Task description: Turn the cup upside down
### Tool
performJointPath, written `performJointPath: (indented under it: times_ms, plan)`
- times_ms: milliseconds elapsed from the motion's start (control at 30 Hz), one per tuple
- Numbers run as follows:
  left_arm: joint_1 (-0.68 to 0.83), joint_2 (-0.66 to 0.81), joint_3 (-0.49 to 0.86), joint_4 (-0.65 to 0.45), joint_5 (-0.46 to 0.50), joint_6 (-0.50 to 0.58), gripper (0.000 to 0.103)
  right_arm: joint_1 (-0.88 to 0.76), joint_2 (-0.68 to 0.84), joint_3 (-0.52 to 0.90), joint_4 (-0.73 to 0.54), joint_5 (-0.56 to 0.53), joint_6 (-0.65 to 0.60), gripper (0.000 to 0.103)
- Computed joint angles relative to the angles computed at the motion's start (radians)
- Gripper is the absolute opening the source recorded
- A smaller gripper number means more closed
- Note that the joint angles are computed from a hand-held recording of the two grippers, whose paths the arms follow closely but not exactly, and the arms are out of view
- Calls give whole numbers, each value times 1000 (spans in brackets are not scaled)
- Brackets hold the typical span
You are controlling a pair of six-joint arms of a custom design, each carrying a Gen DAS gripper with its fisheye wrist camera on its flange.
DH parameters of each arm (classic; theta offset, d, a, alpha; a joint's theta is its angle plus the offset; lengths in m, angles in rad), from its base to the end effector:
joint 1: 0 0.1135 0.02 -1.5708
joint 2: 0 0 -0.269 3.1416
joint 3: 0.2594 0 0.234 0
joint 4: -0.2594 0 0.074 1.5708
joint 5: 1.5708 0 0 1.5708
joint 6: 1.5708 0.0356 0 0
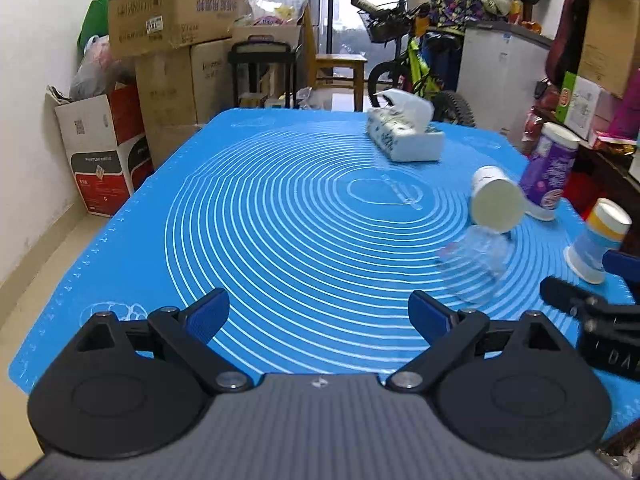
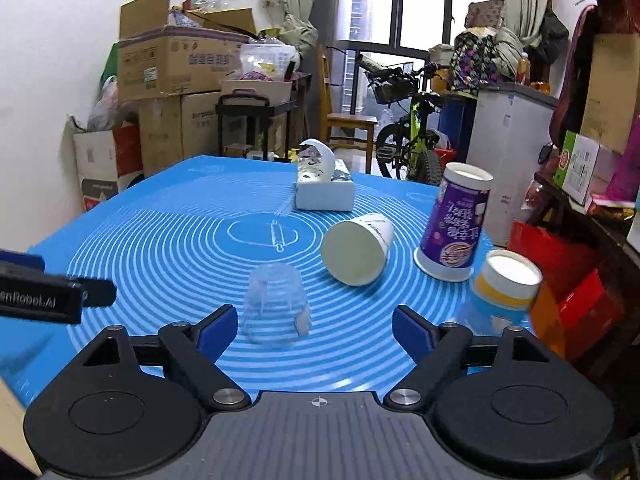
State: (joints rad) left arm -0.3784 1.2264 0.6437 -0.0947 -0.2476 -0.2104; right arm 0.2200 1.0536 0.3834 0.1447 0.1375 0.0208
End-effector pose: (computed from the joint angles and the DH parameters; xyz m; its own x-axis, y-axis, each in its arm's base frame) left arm 0.2222 -0.0789 0.2243 -0.6073 0.0236 -0.7941 0.0551 0.9984 -0.0125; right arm 0.1924 0.0380 0.1991 -0.4915 -0.0888 -0.8663 -0.0902 0.9946 -0.0507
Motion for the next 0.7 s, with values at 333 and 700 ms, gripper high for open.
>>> performJointPath:
  times_ms: [333, 700]
  plan:
    - [-261, -170, -48, -170, -180, -96, 95, -36, -366, -10, -379, -62, 4, 90]
    - [-398, -198, -43, -268, -273, -207, 95, -125, -516, -14, -565, -144, -45, 90]
